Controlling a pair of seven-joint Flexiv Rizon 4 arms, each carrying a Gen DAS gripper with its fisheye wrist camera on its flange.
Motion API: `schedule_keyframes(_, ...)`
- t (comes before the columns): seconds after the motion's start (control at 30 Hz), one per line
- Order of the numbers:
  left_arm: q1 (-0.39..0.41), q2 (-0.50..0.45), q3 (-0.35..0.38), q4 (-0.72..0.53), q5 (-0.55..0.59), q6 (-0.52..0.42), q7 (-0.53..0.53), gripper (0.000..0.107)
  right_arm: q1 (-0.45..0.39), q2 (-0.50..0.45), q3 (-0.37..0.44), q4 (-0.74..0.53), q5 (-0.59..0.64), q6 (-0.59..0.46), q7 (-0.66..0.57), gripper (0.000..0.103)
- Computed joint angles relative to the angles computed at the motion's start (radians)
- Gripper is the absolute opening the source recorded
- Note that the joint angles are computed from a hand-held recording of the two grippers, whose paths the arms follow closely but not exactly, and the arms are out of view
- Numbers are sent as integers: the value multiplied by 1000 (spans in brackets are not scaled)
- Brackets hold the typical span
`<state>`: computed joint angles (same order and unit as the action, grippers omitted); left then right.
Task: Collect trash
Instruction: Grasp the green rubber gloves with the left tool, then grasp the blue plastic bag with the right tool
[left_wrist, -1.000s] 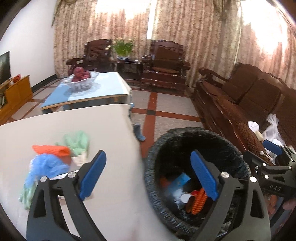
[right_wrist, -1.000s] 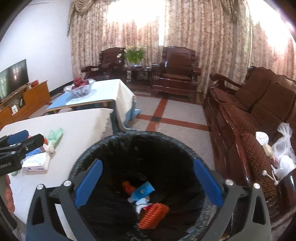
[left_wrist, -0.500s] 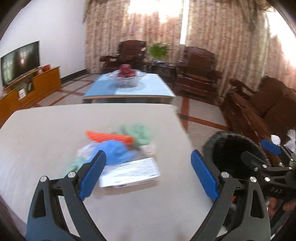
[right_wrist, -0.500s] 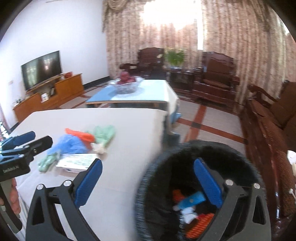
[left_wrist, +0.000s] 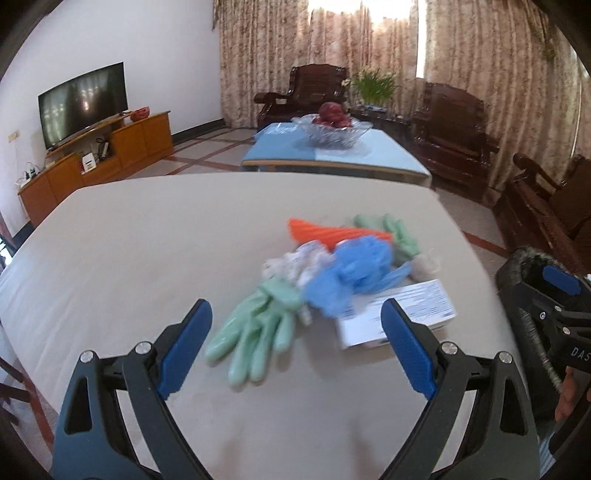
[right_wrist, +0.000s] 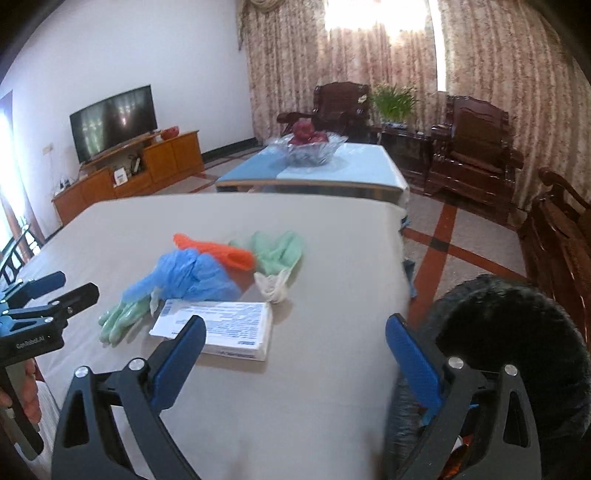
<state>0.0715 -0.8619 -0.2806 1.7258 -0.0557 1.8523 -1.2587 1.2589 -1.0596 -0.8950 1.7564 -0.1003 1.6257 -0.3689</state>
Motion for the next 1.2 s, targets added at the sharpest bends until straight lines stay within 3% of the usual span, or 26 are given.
schedule_keyframes(0.3, -43, -77, 71, -88, -59, -77, 17, 87, -90, -17, 94, -96, -80, -44, 12, 88)
schedule_keyframes(0.73, -116, -218, 147, -327, -157, -301, 85, 81, -209, -24, 177, -198, -182, -49, 17, 80)
schedule_keyframes(0.8, -102, -226, 128, -340, -168, -313, 93, 74, -221, -29, 183, -219, -189, -43, 13, 78)
schedule_keyframes(0.87, -88, -230, 110, -345, -177, -309, 100, 52, -231, -37, 187, -245, -194, -35, 7, 77)
schedule_keyframes(0.97, -85, -230, 110, -348, -191, -308, 95, 31, -255, -51, 206, -301, -209, -41, -10, 76)
schedule_keyframes(1.07, -81, -220, 107, -333, -205, -292, 77, 24, -286, -66, 237, -363, -234, -59, -24, 76)
schedule_keyframes(1.2, -100, -187, 146, -288, -204, -231, 36, 23, -338, -90, 294, -455, -271, -79, -32, 76)
